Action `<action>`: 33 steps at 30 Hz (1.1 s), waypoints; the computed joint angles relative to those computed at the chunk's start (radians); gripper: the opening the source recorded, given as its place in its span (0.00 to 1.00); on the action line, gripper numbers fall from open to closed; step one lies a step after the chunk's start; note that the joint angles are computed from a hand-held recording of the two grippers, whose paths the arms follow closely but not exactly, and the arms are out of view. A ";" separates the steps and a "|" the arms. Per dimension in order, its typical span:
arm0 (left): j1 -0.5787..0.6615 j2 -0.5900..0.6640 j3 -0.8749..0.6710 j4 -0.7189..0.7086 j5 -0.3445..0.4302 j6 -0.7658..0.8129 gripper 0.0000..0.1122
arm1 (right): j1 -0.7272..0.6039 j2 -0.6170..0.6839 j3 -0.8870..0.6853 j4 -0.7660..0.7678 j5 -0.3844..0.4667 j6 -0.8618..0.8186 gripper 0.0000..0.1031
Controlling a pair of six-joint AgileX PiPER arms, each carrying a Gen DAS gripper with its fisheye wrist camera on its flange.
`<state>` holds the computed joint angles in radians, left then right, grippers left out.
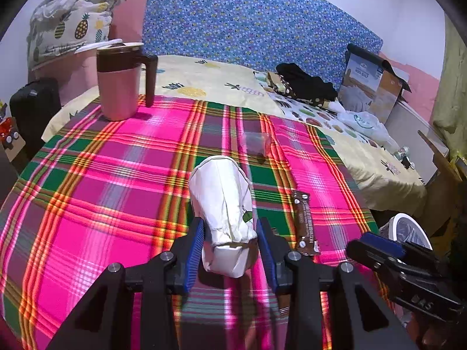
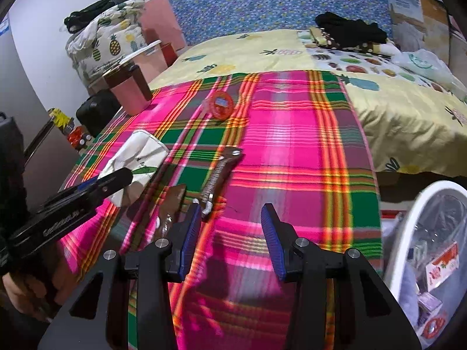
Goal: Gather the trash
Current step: 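Grasp the white paper bag with the left tool while the right tool grasps the brown snack packet, then lift the paper bag in the left tool while the right tool lifts the brown packet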
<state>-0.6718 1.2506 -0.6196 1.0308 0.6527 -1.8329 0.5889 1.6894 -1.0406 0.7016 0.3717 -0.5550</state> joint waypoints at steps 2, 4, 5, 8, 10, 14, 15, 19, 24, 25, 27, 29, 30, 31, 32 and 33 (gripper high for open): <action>0.002 -0.019 0.016 0.008 0.004 -0.004 0.33 | 0.016 0.022 -0.023 -0.029 0.002 0.034 0.43; 0.010 -0.036 0.034 0.014 0.003 -0.008 0.33 | 0.028 0.038 -0.039 -0.057 0.002 0.061 0.43; 0.018 -0.043 0.042 0.014 -0.004 -0.007 0.33 | 0.038 0.051 -0.051 -0.075 0.001 0.079 0.43; 0.043 -0.060 0.067 0.015 -0.031 -0.004 0.33 | 0.056 0.082 -0.079 -0.117 0.004 0.126 0.40; 0.059 -0.067 0.079 0.011 -0.049 0.006 0.33 | 0.069 0.099 -0.096 -0.159 0.003 0.172 0.39; 0.076 -0.075 0.096 0.010 -0.072 0.013 0.33 | 0.097 0.123 -0.116 -0.278 -0.014 0.290 0.30; 0.079 -0.076 0.099 0.009 -0.076 0.014 0.33 | 0.104 0.121 -0.116 -0.320 -0.019 0.327 0.28; 0.077 -0.075 0.097 0.005 -0.078 0.020 0.33 | 0.103 0.102 -0.098 -0.339 -0.023 0.347 0.20; 0.021 -0.078 0.081 0.004 -0.031 0.005 0.33 | 0.092 0.064 -0.065 -0.283 -0.027 0.293 0.18; 0.003 -0.078 0.076 0.002 -0.016 0.000 0.33 | 0.092 0.059 -0.062 -0.277 -0.027 0.288 0.18; -0.031 -0.078 0.069 0.001 0.012 -0.012 0.33 | 0.090 0.040 -0.048 -0.257 -0.030 0.270 0.18; -0.065 -0.076 0.058 -0.003 0.039 -0.019 0.33 | 0.082 0.018 -0.028 -0.224 -0.034 0.237 0.18; -0.084 -0.074 0.052 -0.004 0.053 -0.024 0.33 | 0.079 0.005 -0.015 -0.211 -0.037 0.224 0.18; -0.103 -0.072 0.045 -0.006 0.067 -0.029 0.33 | 0.074 -0.007 -0.003 -0.197 -0.037 0.210 0.18; -0.122 -0.069 0.038 -0.008 0.081 -0.034 0.33 | 0.071 -0.015 0.004 -0.188 -0.039 0.201 0.18; -0.136 -0.067 0.033 -0.011 0.091 -0.036 0.33 | 0.067 -0.029 0.016 -0.179 -0.041 0.192 0.18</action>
